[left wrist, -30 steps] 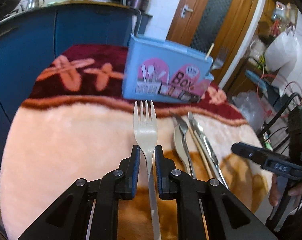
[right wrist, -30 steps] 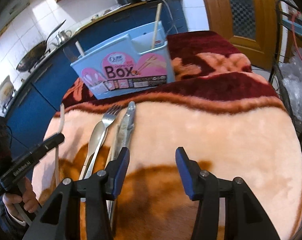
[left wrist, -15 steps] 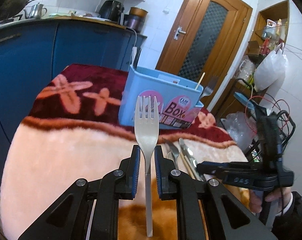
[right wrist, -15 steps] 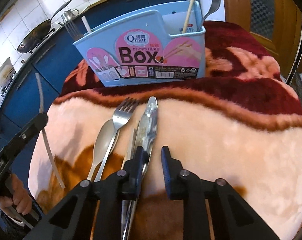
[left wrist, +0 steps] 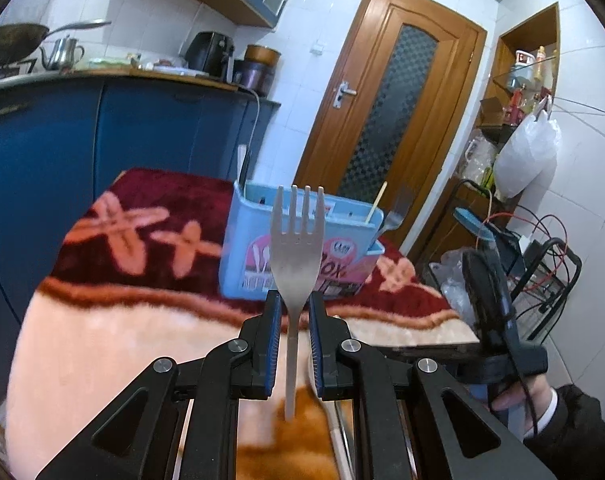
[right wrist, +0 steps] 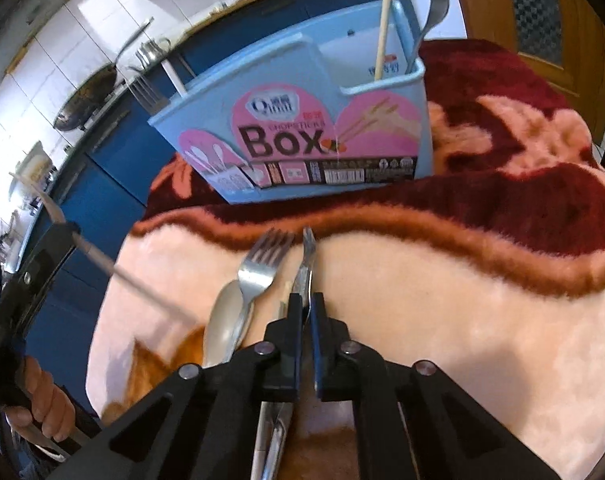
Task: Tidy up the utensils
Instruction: 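Grasp a silver fork with the left tool while the right tool grasps a silver knife, then lift the fork and knife with both tools up over the Box holder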
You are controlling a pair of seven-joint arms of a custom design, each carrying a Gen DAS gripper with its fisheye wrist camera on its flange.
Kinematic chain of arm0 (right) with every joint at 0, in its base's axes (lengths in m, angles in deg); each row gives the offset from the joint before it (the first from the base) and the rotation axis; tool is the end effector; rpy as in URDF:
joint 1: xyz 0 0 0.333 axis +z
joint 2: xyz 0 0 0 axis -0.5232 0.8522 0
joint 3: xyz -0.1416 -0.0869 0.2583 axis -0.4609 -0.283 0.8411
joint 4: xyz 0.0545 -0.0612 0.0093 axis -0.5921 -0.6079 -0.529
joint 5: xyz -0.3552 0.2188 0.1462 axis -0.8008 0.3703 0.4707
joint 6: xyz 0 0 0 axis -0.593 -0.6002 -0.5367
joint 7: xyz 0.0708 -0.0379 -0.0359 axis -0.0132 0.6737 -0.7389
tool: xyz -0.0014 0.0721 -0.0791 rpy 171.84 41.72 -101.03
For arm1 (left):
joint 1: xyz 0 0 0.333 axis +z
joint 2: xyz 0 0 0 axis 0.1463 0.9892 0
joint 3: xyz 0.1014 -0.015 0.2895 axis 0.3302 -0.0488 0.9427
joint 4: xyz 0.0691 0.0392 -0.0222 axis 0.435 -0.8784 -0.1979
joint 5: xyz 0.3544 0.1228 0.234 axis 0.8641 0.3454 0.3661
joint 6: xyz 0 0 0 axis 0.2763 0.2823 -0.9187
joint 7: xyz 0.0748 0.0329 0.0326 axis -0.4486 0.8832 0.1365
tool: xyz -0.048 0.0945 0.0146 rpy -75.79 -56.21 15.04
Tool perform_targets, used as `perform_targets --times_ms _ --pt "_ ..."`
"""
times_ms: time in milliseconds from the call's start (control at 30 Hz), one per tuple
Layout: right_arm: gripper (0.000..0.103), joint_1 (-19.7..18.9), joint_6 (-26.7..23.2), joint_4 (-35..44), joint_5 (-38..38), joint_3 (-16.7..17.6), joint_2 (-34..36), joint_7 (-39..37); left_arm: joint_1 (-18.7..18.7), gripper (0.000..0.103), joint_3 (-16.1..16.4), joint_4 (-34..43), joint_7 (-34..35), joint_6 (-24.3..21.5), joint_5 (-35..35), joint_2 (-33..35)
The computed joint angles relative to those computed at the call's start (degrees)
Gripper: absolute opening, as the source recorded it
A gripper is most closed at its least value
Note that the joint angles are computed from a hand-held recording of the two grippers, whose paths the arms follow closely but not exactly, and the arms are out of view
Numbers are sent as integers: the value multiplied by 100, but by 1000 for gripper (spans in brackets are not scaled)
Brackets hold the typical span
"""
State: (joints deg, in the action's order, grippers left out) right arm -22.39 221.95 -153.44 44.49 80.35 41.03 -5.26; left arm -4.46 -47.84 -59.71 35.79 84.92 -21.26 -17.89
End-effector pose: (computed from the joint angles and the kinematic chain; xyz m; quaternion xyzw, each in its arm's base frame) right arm 0.6678 0.1413 0.4711 -0.7550 0.5459 0.0139 0.3631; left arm 0.5570 -0.3253 0.5227 -0.6186 0.5813 -0.4760 0.2297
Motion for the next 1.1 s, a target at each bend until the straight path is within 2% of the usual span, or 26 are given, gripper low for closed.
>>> perform_targets --times_ms 133,233,333,400,700,900,1100 --pt "4 -34 519 -350 633 30 -318 -515 -14 13 30 236 -309 -53 355 63" --pt "4 14 1042 -563 998 30 -511 -878 -57 13 45 469 -764 -217 998 91" --pt "4 86 1616 -734 1438 33 -661 -1298 -76 12 41 690 -829 -306 1206 133" --pt "4 114 1817 -782 1741 15 -710 -1542 -106 12 41 875 -885 -436 1376 186" --pt "4 184 2419 -802 3232 -60 -881 -2729 -289 12 179 1877 -278 -1219 1310 728" --pt "4 259 2893 -651 4164 -74 -917 -3715 -433 12 415 2410 -410 -1314 1365 1117" --pt "4 274 3161 -173 4389 -31 -694 -4101 -628 12 627 2797 -552 -1361 1588 1522"
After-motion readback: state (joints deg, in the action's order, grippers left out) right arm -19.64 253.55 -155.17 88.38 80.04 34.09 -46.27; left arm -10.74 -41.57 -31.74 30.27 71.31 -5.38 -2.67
